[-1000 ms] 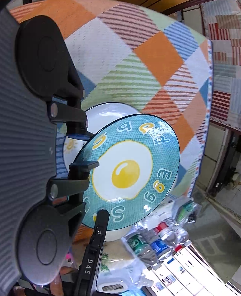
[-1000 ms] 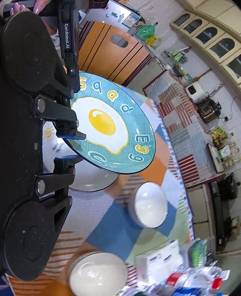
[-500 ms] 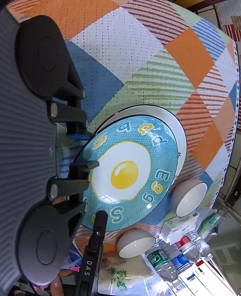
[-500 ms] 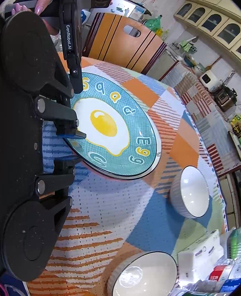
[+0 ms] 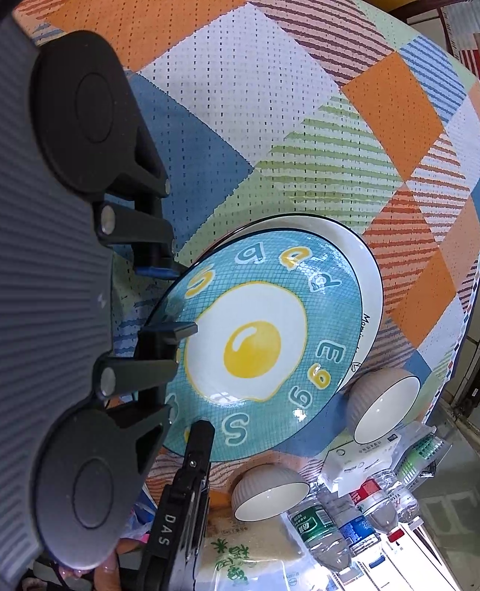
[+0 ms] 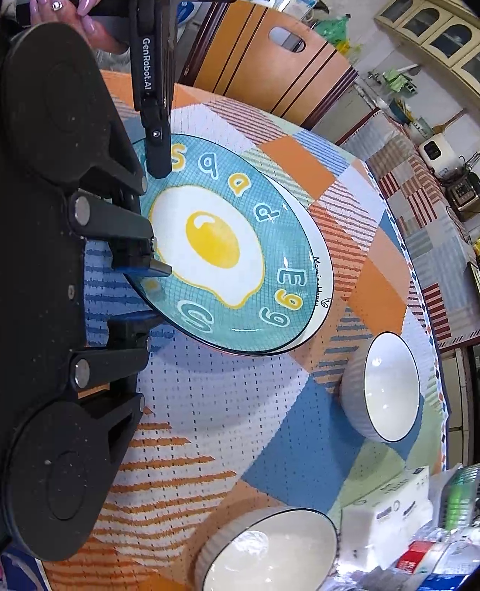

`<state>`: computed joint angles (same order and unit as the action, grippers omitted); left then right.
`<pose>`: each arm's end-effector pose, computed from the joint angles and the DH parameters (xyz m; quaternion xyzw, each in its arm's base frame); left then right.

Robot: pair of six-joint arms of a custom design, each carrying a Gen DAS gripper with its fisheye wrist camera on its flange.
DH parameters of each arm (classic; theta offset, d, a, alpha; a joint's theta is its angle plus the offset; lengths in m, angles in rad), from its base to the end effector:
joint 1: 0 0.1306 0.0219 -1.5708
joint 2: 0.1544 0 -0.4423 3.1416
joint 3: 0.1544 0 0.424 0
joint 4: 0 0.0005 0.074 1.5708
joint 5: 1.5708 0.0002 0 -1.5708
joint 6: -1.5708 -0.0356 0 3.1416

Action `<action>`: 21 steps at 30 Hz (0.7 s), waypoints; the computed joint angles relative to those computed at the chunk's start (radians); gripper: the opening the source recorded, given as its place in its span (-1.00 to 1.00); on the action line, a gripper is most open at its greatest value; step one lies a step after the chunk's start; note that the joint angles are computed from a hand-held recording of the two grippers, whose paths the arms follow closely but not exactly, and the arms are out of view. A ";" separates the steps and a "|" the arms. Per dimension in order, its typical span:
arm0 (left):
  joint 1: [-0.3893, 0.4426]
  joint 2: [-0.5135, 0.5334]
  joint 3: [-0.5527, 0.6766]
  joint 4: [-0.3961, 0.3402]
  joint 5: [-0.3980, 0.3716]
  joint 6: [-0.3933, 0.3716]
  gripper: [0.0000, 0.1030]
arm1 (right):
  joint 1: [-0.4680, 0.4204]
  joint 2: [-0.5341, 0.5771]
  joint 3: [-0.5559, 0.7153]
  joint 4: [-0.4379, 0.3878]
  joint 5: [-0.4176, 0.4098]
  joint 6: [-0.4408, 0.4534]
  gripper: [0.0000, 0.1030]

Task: Organize plates and bowls
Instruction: 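Lower the Egg plate onto the plate stack and open both tools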

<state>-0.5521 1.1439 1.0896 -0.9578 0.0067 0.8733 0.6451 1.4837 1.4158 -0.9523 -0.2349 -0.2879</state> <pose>0.3267 -0.2021 0.4405 -0.1528 0.9490 -0.1827 0.2065 0.4199 0.3257 0.4505 -0.2011 0.9349 0.2221 0.1904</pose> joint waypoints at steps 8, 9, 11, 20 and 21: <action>0.029 0.021 0.006 -0.024 0.027 0.008 -0.56 | 0.031 0.025 0.023 -0.023 0.088 0.030 -0.44; 0.029 0.025 0.008 -0.027 0.025 0.006 -0.56 | 0.039 0.024 0.018 -0.017 0.111 0.036 -0.42; 0.024 0.032 0.015 -0.034 0.015 0.014 -0.55 | 0.059 0.022 0.014 -0.005 0.170 0.069 -0.37; -0.016 0.021 0.065 -0.117 -0.085 0.024 -0.45 | 0.062 -0.027 -0.056 0.132 0.285 0.165 -0.28; -0.023 0.014 0.071 -0.129 -0.095 0.028 -0.45 | 0.051 -0.043 -0.065 0.142 0.267 0.168 -0.28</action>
